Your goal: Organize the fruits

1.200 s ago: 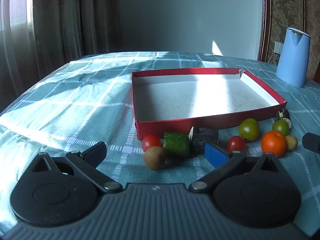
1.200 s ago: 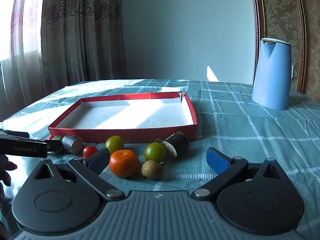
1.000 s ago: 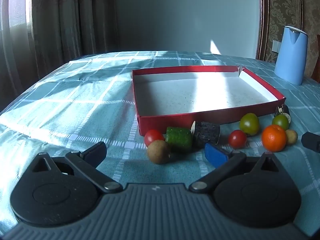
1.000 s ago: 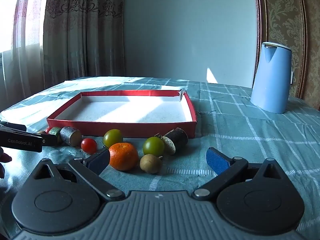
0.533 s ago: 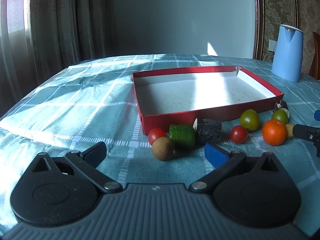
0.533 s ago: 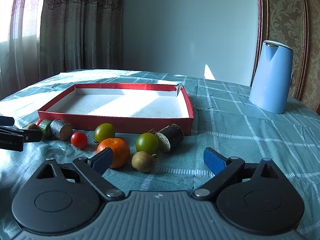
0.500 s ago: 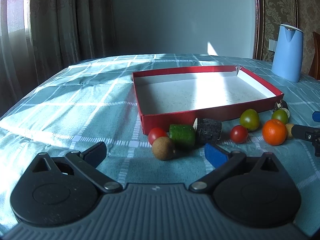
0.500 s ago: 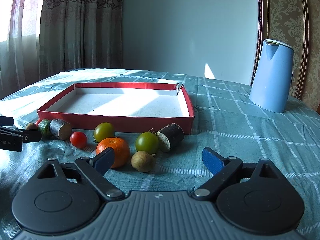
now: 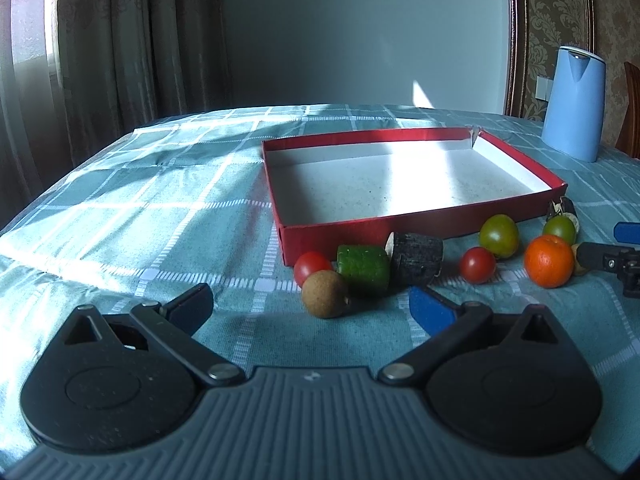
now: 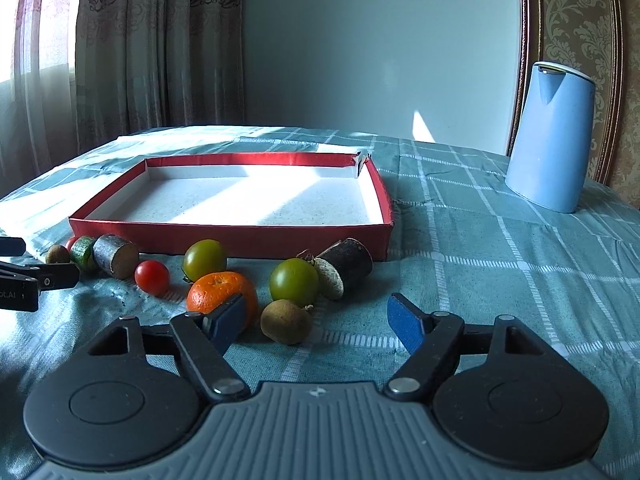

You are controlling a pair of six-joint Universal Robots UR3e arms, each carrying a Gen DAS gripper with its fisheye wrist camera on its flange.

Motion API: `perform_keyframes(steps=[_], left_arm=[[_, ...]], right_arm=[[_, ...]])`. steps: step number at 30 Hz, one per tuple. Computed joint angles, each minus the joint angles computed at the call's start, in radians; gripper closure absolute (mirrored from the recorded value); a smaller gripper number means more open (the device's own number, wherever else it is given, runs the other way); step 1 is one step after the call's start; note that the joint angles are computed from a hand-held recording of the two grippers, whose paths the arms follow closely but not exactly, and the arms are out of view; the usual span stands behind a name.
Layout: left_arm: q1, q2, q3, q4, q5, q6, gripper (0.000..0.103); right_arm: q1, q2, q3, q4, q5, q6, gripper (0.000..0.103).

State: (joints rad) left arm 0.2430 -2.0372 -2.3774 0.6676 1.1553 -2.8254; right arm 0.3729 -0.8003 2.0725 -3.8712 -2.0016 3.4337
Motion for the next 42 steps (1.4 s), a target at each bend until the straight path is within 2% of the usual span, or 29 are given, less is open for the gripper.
perform_keyframes(steps=[24,25,26,27,31,34,42], left_arm=[[0.011,0.008,0.002,-0.014,-0.009,-0.003,0.000],[0.010,0.008,0.002,-0.014,-0.006,-0.002,0.000],[0.010,0.009,0.002,-0.014,-0.005,-0.002,0.000],[0.011,0.009,0.000,-0.011,-0.006,-0.001,0.000],[0.014,0.010,-0.009,-0.003,-0.013,0.010,0.000],[0.013,0.012,-0.007,-0.012,-0.006,0.011,0.000],[0.031,0.018,-0.011,-0.017,-0.020,0.013,0.000]], right_arm=[[-0.004,0.020,-0.028,0.006,0.000,-0.047,0.025],[-0.008,0.014,-0.023,0.007,0.012,-0.058,0.033],[-0.018,0.013,-0.016,-0.005,0.037,-0.070,0.045],[-0.028,0.014,-0.010,-0.019,0.061,-0.080,0.049],[-0.045,0.008,-0.009,-0.017,0.087,-0.097,0.051],[-0.058,-0.016,0.017,-0.011,0.133,-0.112,0.062],[-0.060,-0.055,0.041,0.041,0.150,-0.155,0.062]])
